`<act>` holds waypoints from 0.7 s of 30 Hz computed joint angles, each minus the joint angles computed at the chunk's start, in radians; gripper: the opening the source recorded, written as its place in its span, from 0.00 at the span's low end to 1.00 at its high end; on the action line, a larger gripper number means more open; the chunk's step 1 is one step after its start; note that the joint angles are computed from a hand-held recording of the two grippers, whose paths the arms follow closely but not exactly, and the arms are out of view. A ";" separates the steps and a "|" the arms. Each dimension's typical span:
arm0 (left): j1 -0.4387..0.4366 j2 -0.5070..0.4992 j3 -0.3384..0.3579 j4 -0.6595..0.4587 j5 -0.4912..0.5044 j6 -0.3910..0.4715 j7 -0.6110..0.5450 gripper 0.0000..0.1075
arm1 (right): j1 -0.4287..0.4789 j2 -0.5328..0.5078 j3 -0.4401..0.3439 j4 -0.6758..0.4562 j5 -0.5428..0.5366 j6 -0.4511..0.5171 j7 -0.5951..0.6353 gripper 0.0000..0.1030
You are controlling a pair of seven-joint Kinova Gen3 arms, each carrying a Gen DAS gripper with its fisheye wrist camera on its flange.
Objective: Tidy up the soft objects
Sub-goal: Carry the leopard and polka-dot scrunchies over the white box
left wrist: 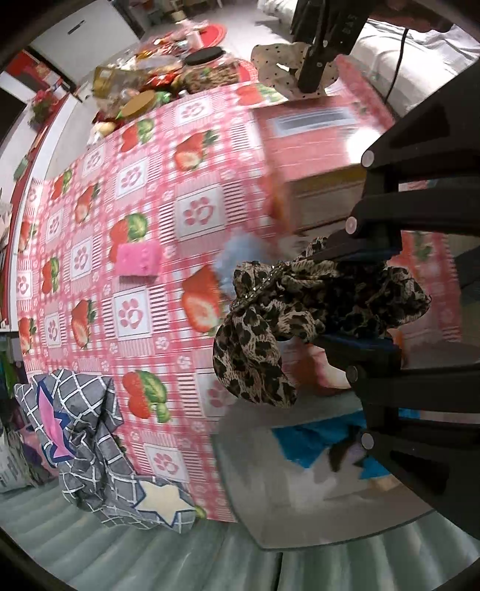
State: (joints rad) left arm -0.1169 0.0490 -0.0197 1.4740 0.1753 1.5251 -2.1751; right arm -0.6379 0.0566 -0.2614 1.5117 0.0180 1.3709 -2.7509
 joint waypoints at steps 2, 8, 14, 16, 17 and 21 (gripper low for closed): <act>-0.020 -0.027 -0.017 0.017 0.009 0.014 -0.043 0.32 | -0.026 -0.007 -0.020 -0.002 0.005 0.005 -0.044 0.32; -0.079 -0.074 -0.070 0.036 0.030 0.056 -0.131 0.32 | -0.115 0.026 -0.062 -0.064 0.023 0.044 -0.117 0.32; -0.139 -0.108 -0.125 0.050 0.043 0.061 -0.225 0.32 | -0.216 0.104 -0.068 -0.185 0.071 0.075 -0.125 0.32; -0.166 -0.106 -0.145 0.042 0.054 0.070 -0.242 0.32 | -0.246 0.136 -0.058 -0.234 0.085 0.093 -0.104 0.32; -0.178 -0.104 -0.152 0.039 0.057 0.072 -0.249 0.32 | -0.261 0.155 -0.053 -0.264 0.094 0.103 -0.090 0.32; -0.232 -0.095 -0.181 0.021 0.072 0.077 -0.268 0.32 | -0.312 0.230 -0.024 -0.386 0.115 0.143 -0.023 0.32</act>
